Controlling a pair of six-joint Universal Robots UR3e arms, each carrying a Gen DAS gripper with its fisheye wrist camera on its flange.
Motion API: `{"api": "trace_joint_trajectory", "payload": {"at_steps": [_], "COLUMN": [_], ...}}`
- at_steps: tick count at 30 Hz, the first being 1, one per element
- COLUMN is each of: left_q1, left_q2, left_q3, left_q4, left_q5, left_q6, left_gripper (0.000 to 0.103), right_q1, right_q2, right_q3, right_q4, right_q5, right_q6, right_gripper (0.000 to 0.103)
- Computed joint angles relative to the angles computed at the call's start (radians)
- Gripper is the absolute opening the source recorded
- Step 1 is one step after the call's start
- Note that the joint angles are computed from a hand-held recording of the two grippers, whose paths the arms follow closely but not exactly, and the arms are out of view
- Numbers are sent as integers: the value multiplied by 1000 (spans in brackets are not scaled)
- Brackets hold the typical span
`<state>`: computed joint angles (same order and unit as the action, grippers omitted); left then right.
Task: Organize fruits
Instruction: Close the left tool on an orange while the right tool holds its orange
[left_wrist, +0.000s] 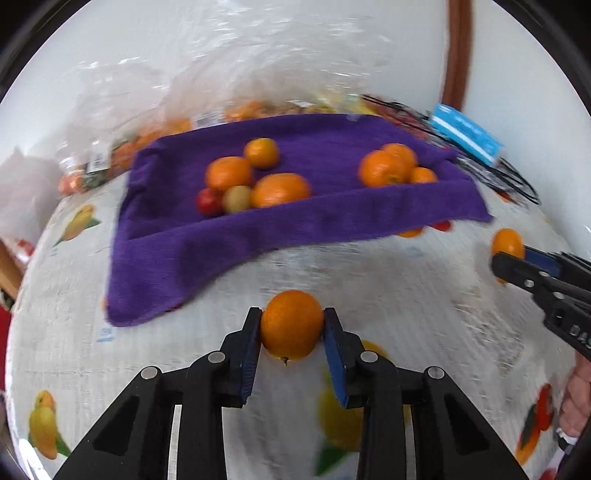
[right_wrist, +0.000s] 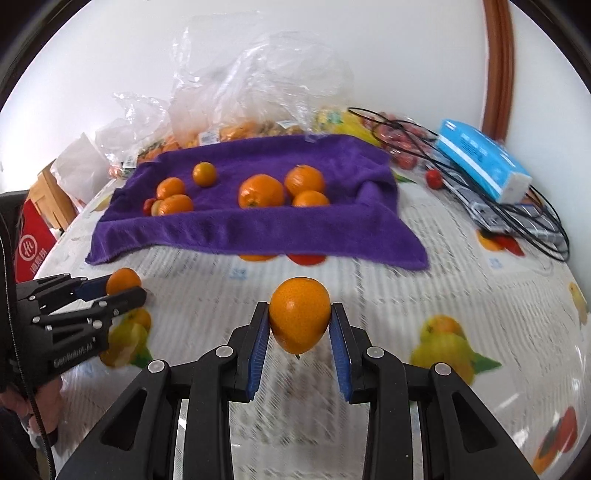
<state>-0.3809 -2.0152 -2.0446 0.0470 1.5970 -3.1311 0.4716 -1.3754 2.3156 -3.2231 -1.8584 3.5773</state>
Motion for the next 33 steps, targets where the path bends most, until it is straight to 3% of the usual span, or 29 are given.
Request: {"api": "trace_joint_trajectory", "payload": {"at_steps": [10,24,33], "left_q1": [61,63,133], "left_q2": [-17,-23,4], "left_q3": [14,18,-51], "left_q4": [-2,-1,59], "left_q5": [-17,-28,-159], "left_q6": [-5,-7,-13], "left_gripper": [31,32,30], "right_q1": [-10,-15,-20], "right_q2": [156,170,167], "right_q3": [-163,-190,-182], "right_q4": [29,82,70], "right_q5": [41,54,64], "right_q6": [-36,-38,-36], "right_gripper": [32,32,32]}}
